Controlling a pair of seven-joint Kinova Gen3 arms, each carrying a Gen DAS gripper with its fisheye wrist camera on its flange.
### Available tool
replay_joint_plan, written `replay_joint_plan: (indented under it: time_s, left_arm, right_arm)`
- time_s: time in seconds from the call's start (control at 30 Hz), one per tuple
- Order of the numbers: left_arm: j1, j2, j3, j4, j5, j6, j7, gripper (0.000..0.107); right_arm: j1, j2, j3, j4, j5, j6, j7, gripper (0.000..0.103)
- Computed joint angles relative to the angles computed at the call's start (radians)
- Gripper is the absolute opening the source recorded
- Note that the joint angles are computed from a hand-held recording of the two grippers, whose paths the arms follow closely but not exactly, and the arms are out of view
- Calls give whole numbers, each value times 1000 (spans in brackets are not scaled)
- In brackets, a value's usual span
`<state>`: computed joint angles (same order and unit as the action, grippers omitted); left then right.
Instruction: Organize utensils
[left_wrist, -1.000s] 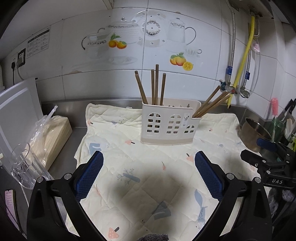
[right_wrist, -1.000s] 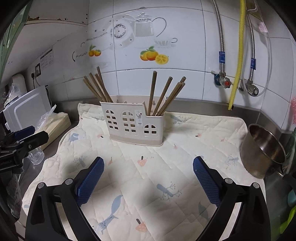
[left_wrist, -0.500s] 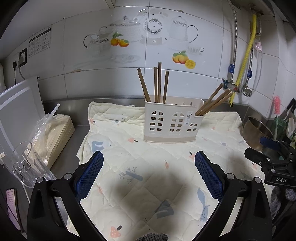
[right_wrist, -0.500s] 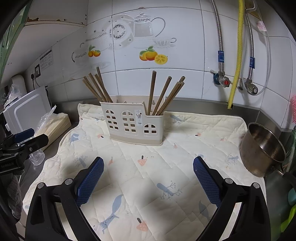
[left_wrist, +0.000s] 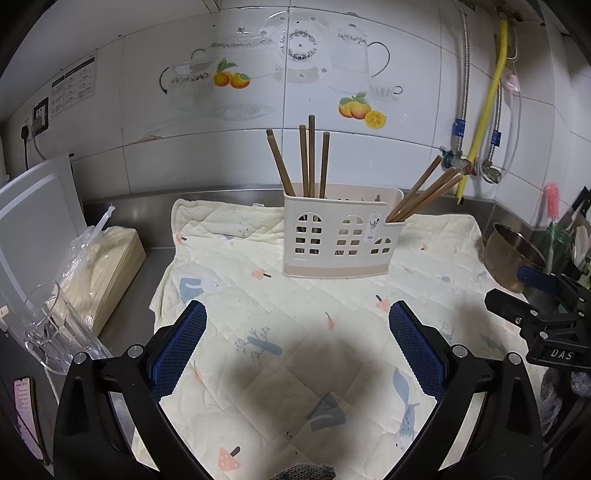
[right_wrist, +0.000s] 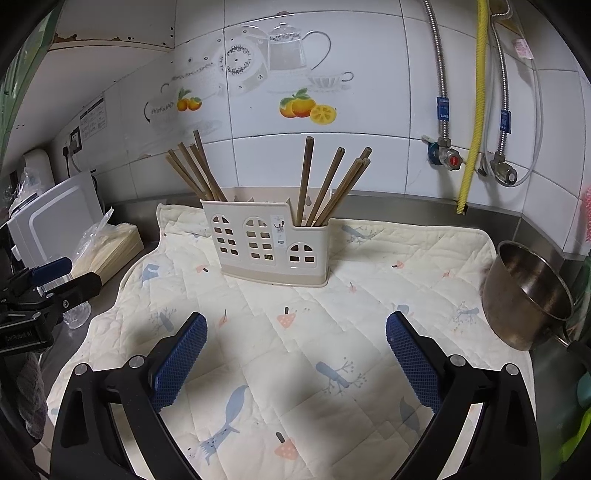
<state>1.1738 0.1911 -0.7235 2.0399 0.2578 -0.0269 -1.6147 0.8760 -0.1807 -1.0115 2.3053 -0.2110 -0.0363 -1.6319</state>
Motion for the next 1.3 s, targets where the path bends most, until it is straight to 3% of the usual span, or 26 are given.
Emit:
replay_joint_plan:
  time_s: [0.9,1.3]
  left_arm:
    - [38,3,-33,3,5,4,1,98]
    - [-19,-1,26,6,-27,4,26,98]
  right_arm:
    - [22,1,-32,3,-15,-4,12,95]
    - [48,6,-62,2,-15,-2,11,95]
